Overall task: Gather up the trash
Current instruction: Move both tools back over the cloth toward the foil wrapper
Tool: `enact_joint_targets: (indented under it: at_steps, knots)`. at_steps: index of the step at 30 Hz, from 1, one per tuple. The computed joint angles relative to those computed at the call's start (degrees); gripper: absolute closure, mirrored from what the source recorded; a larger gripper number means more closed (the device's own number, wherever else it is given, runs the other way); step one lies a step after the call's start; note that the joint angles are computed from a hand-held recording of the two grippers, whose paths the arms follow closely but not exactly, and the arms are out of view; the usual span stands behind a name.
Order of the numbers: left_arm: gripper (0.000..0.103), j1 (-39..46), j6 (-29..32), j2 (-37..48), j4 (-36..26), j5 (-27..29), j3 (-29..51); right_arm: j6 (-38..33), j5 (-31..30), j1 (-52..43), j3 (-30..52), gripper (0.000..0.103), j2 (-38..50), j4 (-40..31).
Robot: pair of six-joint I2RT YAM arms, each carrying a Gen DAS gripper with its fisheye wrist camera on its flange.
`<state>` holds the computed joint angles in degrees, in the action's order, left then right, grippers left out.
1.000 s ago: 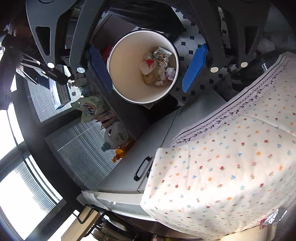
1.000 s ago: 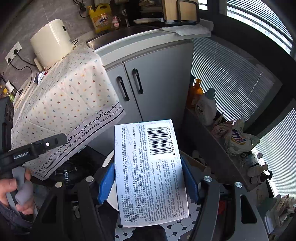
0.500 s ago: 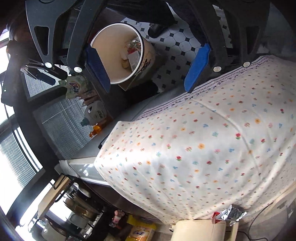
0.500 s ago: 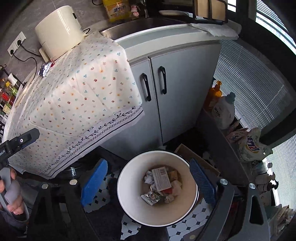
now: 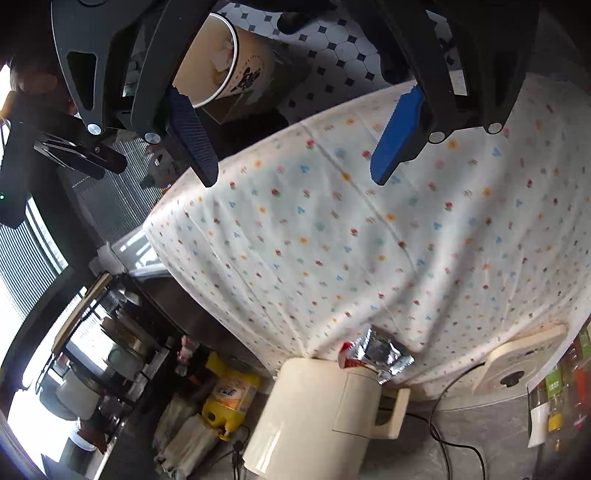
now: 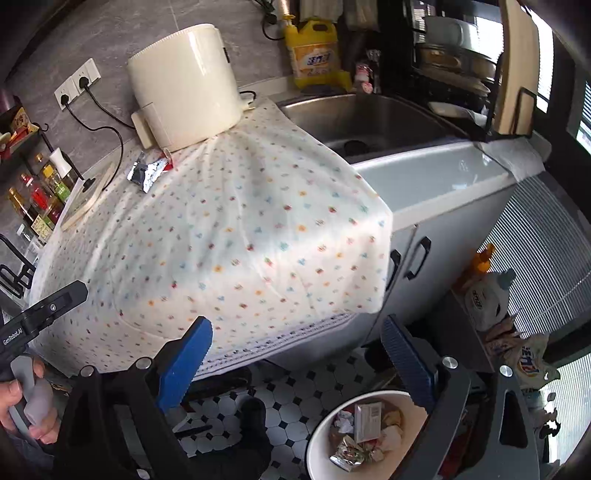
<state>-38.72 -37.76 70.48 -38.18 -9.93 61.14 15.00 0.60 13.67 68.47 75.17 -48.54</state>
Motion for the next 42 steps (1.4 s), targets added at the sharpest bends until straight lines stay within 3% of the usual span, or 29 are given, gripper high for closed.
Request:
enact_joint_targets:
  at_steps: [9,19,29,42]
  knots:
    - [0.018,17.91,11.53,-1.80,2.08,9.66,-0.13,5.64,5.44,11.41,13.73,0.008,13.90,2.79]
    - [0.017,31.89,23.17,6.04,5.26,20.77,5.96,12.22,10.03,17.18,26.56,0.008,25.74,4.17]
    - [0.016,37.27,29.50,14.48,6.08,27.32,11.96,18.27,14.06,19.76,34.86,0.008,33.58,3.38]
    - [0.016,38.89,31.64,28.94,6.33,32.04,23.95,19.89,16.93,19.64,48.44,0.008,43.58,-2.02]
